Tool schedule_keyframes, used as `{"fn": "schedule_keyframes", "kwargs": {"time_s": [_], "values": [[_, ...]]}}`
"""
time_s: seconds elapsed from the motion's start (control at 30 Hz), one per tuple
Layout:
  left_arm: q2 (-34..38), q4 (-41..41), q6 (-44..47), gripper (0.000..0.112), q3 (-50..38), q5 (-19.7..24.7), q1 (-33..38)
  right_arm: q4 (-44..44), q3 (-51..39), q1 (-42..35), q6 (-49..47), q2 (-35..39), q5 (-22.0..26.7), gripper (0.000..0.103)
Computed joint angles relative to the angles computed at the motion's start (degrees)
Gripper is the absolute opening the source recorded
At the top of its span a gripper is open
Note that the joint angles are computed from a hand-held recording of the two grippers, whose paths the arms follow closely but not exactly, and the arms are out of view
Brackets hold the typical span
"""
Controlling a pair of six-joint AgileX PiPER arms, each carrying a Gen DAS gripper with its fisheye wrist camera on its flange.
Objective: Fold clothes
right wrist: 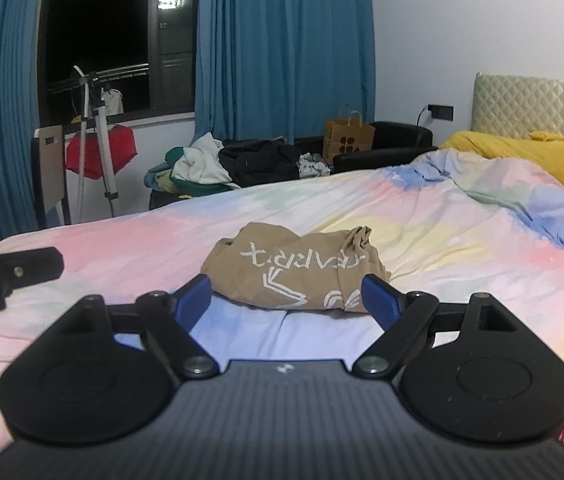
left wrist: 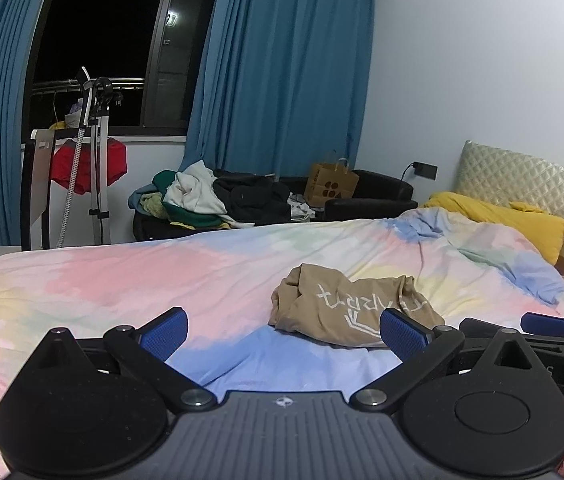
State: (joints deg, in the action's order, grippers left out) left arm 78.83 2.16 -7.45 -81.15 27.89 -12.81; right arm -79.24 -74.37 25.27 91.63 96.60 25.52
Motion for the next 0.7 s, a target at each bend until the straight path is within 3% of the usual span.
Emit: {"fn": "schedule_keyframes", "kwargs": {"time_s": [0.33, 0.7], "values": [[0.32, 3.69, -2.88, 0.103, 0.62, 0.15, -1.74, -1.08, -0.24, 1.35, -0.29, 0.68, 2.54, 0.084], [0.46, 6.38, -5.67, 0.103, 0.83, 0.07, -2.53, 5.34, -1.19, -0.43, -4.18, 0.95, 0.63, 0.084]]}}
